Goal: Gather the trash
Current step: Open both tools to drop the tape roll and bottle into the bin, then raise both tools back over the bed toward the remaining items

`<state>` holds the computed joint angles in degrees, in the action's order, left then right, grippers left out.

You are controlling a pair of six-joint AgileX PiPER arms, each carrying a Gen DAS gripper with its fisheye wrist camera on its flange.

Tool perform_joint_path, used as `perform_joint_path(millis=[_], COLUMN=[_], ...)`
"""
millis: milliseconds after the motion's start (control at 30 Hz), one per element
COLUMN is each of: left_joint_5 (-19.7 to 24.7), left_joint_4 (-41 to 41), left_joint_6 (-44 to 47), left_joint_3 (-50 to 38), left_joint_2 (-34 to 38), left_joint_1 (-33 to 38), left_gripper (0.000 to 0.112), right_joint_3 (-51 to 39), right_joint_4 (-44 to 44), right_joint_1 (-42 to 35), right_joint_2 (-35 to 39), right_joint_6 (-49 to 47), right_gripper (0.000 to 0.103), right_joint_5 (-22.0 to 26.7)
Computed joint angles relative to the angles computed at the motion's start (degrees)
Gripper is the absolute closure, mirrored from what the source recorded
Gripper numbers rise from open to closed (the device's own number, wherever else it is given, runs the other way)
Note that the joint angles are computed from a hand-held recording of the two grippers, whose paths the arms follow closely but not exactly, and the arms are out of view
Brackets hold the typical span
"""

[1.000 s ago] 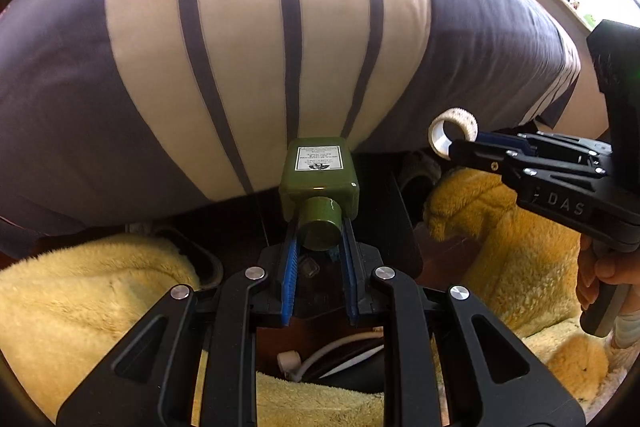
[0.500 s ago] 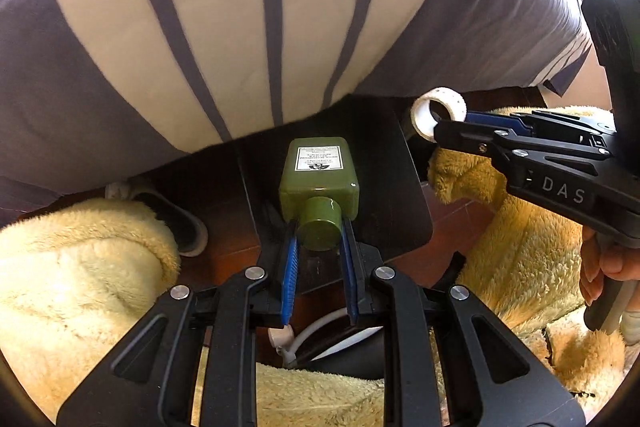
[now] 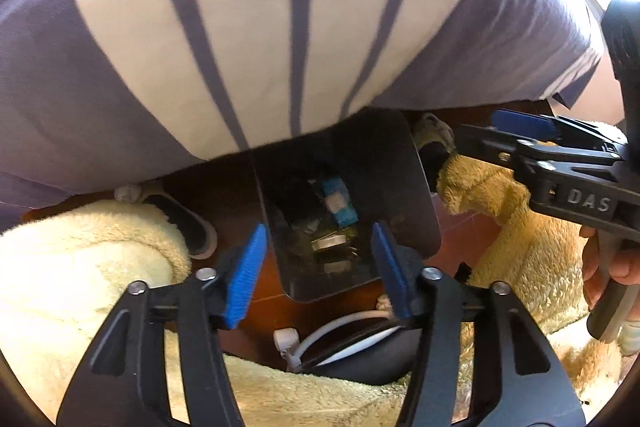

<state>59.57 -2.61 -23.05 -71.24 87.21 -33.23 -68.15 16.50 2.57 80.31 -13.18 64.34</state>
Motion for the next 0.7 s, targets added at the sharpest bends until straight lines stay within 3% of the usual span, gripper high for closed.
perform_joint_path(millis=[33, 133, 333, 700], left_joint_5=[0.4, 1.5, 3.4, 7.6], left_joint_4=[0.8, 3.3, 7.3, 12.7], left_joint_6=[-0.6, -1.9, -3.7, -3.1], left_joint_3=[-0.4, -2.1, -5.7, -17.1], left_joint_2=[-0.2, -0.7, -1.9, -1.7], left_joint_1=[0.0, -0.4, -0.9, 1.1], left_gripper=[0.050, 0.043, 0.034, 0.032], right_joint_3=[-0.3, -1.4, -4.7, -18.0], right_joint_4=[-0.6, -2.7, -2.5, -0.7], right_joint_1=[-0.1, 0.0, -1.7, -5.6], right_joint_2=[-0.4, -1.4, -2.4, -0.5], right_joint_6=[0.3, 1.7, 1.7, 0.4], right_gripper=[0.017, 0.009, 0.008, 0.007], right_joint_5=[-0.2, -0.9, -0.4, 1.2])
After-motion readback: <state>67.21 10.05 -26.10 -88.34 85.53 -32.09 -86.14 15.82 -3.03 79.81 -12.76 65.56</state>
